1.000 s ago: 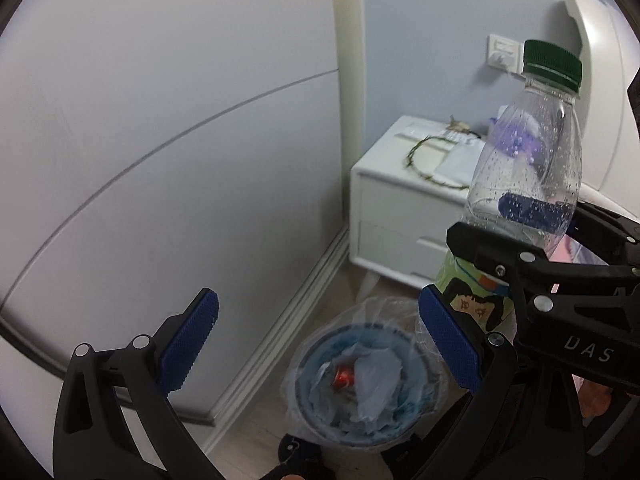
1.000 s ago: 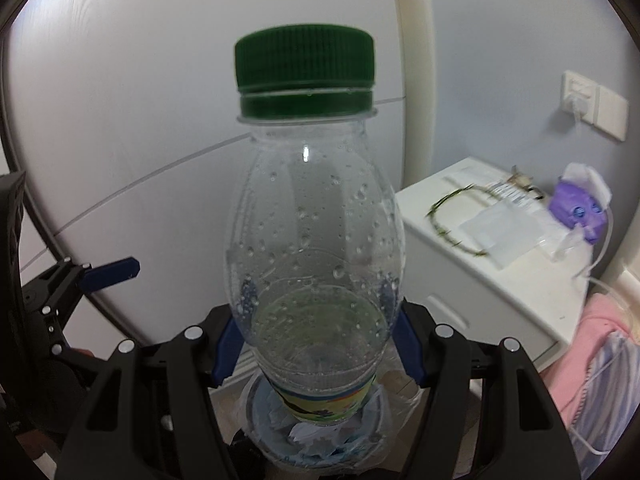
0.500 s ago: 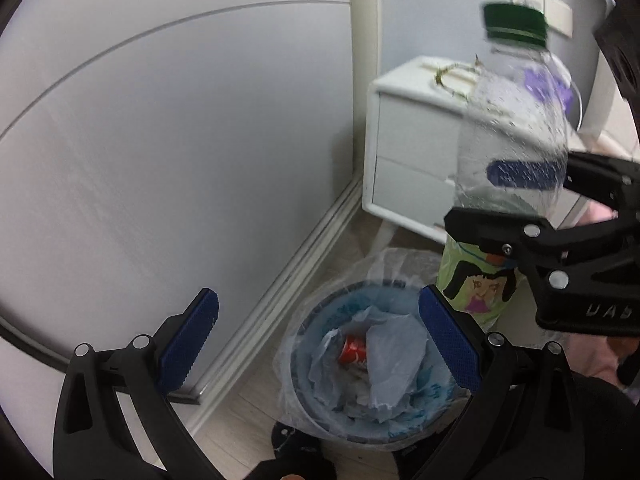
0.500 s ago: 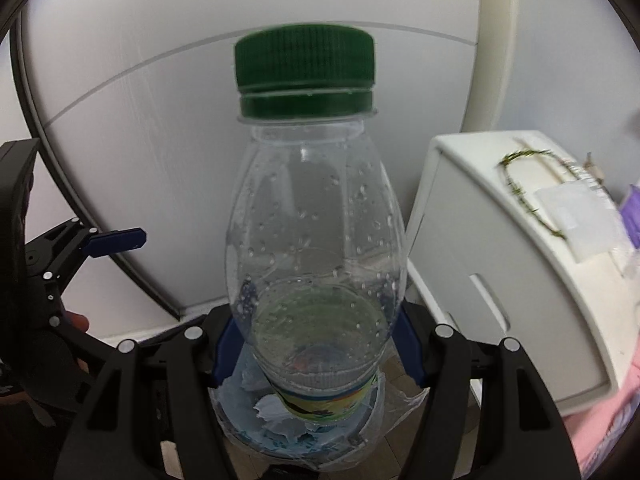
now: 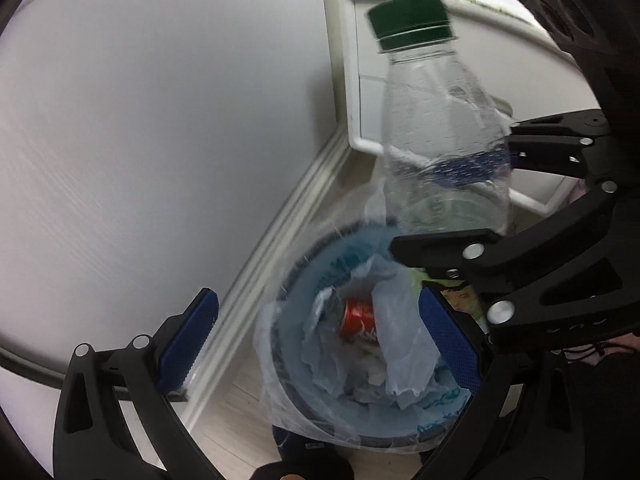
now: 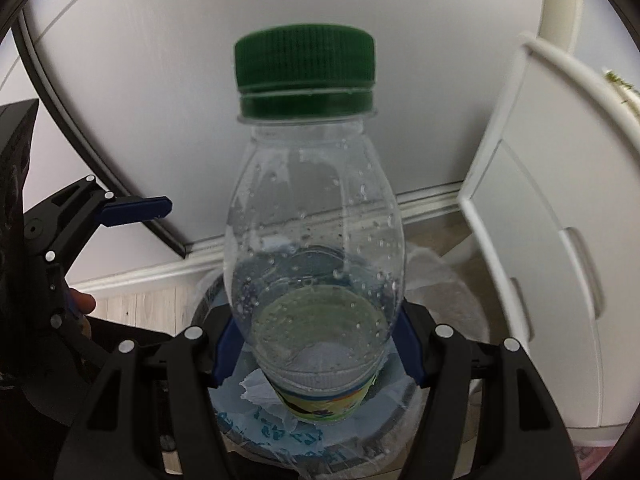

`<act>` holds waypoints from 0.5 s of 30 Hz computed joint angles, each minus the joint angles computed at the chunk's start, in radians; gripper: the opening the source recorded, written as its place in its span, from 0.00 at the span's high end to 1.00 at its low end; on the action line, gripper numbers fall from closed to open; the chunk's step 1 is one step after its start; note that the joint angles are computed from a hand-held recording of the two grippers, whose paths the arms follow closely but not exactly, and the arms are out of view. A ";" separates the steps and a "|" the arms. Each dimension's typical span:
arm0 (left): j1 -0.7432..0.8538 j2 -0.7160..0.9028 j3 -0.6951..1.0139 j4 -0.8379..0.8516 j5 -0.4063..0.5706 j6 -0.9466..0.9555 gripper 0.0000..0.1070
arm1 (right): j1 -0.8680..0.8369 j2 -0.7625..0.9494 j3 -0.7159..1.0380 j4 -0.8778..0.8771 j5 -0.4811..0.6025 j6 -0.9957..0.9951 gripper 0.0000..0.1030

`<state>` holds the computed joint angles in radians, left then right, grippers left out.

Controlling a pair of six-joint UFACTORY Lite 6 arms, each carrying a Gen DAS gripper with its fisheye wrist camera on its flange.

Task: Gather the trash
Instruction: 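Carry the bottle with the right gripper over the blue trash bin and release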

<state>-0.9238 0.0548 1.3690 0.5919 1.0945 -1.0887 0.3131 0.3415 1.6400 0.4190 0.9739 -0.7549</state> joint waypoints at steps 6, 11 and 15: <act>0.056 -0.022 -0.091 -0.073 -0.108 0.007 0.09 | 0.009 0.056 -0.015 0.022 -0.028 -0.028 0.41; 0.062 0.008 -0.108 -0.096 -0.128 0.043 0.09 | 0.004 0.077 -0.062 0.029 -0.063 -0.052 0.41; 0.053 0.027 -0.114 -0.113 -0.142 0.075 0.09 | 0.036 0.069 -0.146 0.024 -0.113 -0.047 0.41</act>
